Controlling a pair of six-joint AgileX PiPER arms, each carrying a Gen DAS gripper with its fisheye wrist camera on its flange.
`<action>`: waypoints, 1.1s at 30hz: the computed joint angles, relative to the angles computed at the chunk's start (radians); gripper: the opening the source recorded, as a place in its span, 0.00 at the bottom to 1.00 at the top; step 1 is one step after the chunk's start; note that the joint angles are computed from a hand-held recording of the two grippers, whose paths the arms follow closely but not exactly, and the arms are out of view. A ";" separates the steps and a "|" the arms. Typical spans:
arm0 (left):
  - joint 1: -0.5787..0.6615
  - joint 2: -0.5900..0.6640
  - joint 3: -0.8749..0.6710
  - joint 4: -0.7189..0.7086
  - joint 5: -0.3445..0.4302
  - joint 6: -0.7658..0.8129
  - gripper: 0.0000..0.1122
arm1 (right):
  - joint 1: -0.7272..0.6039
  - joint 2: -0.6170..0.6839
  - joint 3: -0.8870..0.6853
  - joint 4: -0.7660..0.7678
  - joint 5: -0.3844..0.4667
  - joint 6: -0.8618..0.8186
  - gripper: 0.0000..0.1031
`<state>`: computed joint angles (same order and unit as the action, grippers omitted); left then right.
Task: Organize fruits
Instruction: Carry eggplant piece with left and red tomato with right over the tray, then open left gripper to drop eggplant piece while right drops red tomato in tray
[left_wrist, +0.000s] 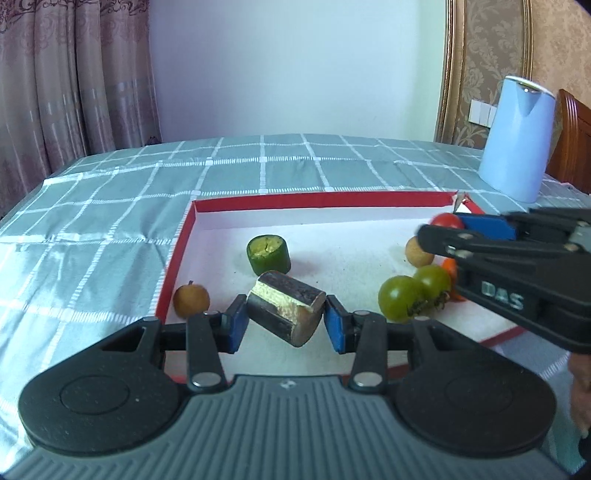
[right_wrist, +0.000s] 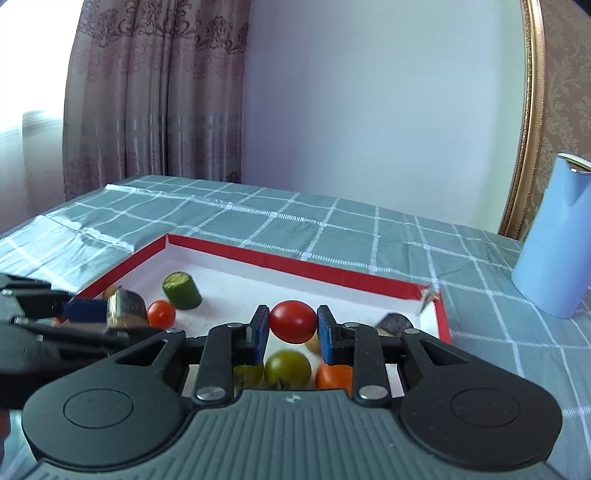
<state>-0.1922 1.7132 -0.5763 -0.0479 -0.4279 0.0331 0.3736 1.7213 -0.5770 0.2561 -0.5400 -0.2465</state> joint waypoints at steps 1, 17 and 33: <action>-0.010 0.010 -0.012 -0.050 0.000 0.045 0.36 | 0.000 0.017 -0.030 0.009 0.023 -0.007 0.26; 0.014 0.137 -0.202 -0.193 0.124 0.164 0.33 | 0.000 0.181 -0.293 0.126 0.259 -0.123 0.26; 0.005 0.144 -0.192 -0.279 0.087 0.248 0.41 | -0.006 0.207 -0.334 0.126 0.328 -0.116 0.26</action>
